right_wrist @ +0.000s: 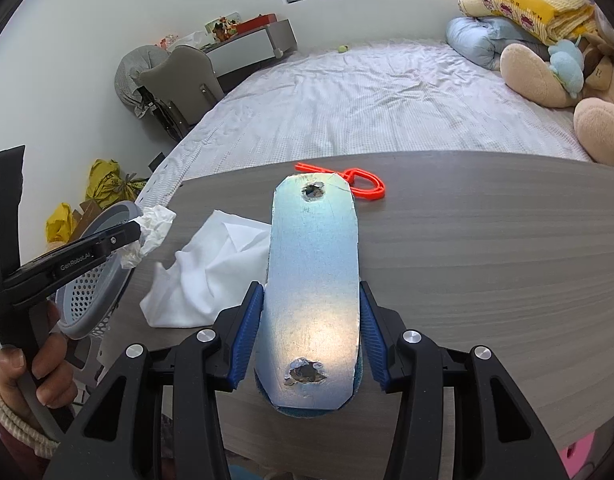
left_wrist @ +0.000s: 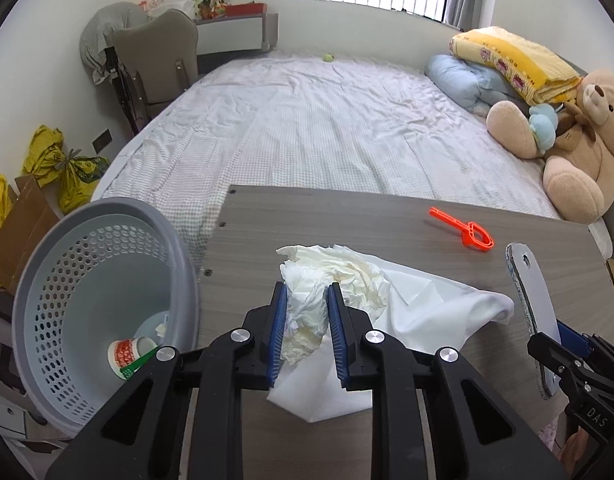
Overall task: Collect trash
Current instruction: 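Carry the insole and tissues over the basket with both tools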
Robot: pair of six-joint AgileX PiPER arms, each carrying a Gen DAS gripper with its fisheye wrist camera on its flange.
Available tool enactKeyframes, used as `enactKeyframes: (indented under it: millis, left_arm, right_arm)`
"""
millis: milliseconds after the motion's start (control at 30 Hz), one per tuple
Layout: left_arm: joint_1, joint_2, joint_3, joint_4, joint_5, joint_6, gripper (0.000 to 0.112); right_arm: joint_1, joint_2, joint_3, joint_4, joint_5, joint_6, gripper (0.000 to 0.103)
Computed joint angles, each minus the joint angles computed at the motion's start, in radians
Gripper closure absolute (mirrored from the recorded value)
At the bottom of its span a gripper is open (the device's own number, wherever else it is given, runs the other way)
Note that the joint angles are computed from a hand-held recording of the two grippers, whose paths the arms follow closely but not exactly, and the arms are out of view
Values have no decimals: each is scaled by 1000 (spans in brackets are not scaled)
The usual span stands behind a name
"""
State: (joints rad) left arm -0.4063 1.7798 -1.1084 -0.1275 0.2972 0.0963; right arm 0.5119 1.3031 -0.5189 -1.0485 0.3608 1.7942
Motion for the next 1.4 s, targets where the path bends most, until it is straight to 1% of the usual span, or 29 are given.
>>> enactKeyframes:
  millis: [67, 133, 267, 433, 533, 633, 833, 933, 1033, 1267, 1400]
  left_arm:
    - [22, -29, 22, -29, -3, 33, 91]
    - [44, -54, 42, -20, -10, 35, 91]
    - [106, -94, 74, -54, -22, 89, 91]
    - [212, -108, 85, -147, -15, 220, 91]
    - [287, -108, 86, -219, -11, 319, 91]
    - [365, -95, 69, -263, 5, 388, 91]
    - [508, -46, 12, -265, 40, 439, 91]
    - [563, -9, -26, -256, 55, 438, 91]
    - [602, 35, -70, -254, 76, 437, 91]
    - [630, 106, -127, -281, 104, 461, 91]
    - [626, 138, -149, -260, 116, 430, 91]
  right_arm:
    - [28, 3, -24, 12, 26, -10, 57]
    - [43, 11, -50, 24, 37, -30, 57]
    - [84, 63, -135, 46, 54, -77, 57]
    - [112, 185, -284, 101, 29, -178, 57]
    - [127, 279, -404, 177, 14, -291, 57]
    - [148, 379, -540, 291, 14, -446, 57]
    - [168, 584, -831, 566, 37, -797, 57]
    - [172, 687, -988, 712, 80, -974, 57]
    - [172, 778, -1127, 818, 132, -1098, 57]
    - [164, 949, -1396, 930, 260, -1243, 57]
    - [164, 1028, -1524, 944, 326, -1267, 57]
